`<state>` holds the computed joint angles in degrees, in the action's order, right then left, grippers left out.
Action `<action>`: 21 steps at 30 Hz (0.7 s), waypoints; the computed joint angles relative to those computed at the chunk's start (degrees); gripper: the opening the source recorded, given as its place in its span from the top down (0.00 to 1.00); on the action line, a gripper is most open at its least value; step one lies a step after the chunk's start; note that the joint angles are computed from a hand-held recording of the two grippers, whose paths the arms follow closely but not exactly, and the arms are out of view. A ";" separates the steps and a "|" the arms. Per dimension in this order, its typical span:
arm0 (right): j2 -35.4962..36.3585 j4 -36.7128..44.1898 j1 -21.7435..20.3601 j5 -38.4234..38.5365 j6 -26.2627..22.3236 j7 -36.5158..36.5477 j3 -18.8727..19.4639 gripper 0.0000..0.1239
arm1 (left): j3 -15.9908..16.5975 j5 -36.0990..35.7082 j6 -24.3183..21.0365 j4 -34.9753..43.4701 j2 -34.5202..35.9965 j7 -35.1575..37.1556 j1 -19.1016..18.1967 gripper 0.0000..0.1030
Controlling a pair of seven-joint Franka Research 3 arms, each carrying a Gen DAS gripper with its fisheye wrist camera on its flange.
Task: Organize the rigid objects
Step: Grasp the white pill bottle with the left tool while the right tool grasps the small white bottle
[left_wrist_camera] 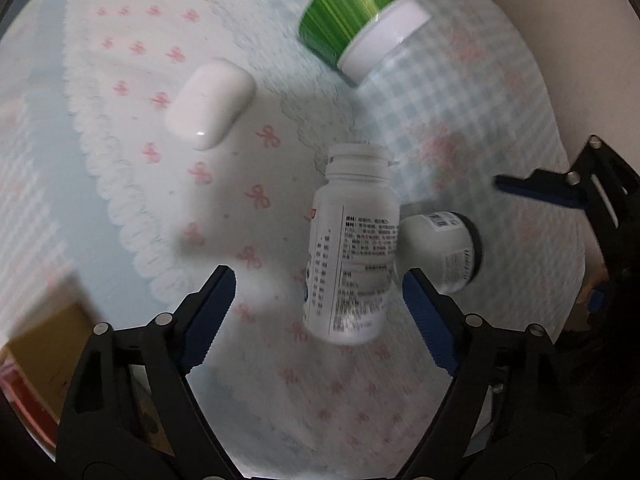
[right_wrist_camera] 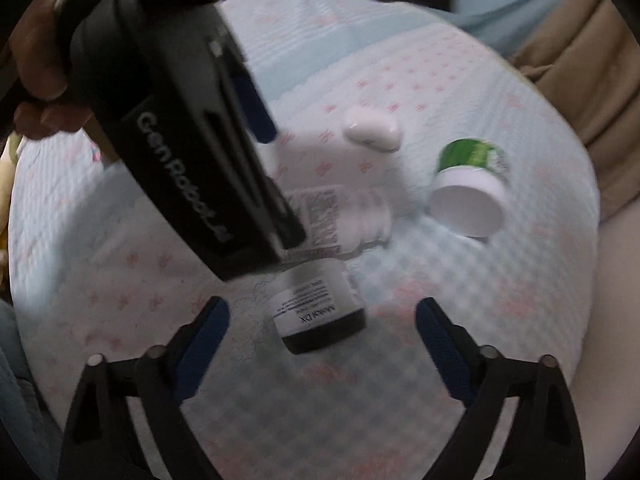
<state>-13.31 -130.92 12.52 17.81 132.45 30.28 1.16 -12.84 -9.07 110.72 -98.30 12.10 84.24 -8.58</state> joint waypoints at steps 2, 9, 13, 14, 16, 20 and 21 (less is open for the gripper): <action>0.95 -0.11 0.31 0.09 -0.02 -2.16 -0.11 0.32 | -0.18 -0.38 -0.24 0.46 1.14 0.68 0.01 0.19; 3.43 0.52 0.25 1.79 -0.60 -5.77 -0.37 0.39 | -0.56 -1.79 -0.35 1.90 3.71 0.72 0.31 0.24; 4.31 0.82 0.16 2.93 -0.26 -6.76 -0.28 0.43 | -0.67 -2.31 0.31 2.52 4.72 0.99 0.68 0.26; 4.45 0.77 0.16 2.94 -0.08 -6.84 -0.17 0.45 | -0.72 -2.19 0.38 2.74 4.94 1.09 0.67 0.26; 4.77 0.58 0.15 2.99 0.60 -6.90 -0.02 0.47 | -0.85 -1.97 0.70 2.88 5.16 1.27 0.60 0.27; 5.78 1.19 0.07 3.16 1.25 -6.20 0.07 0.54 | -1.24 -2.68 1.43 3.74 6.06 1.85 0.52 0.41; 6.23 1.66 0.05 3.27 0.99 -5.86 0.09 0.54 | -1.46 -3.34 1.39 3.98 6.16 2.09 0.62 0.45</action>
<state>-7.08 -129.26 12.57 21.08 133.44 24.42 1.26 -14.30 -12.42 112.10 -94.32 18.26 86.32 -7.97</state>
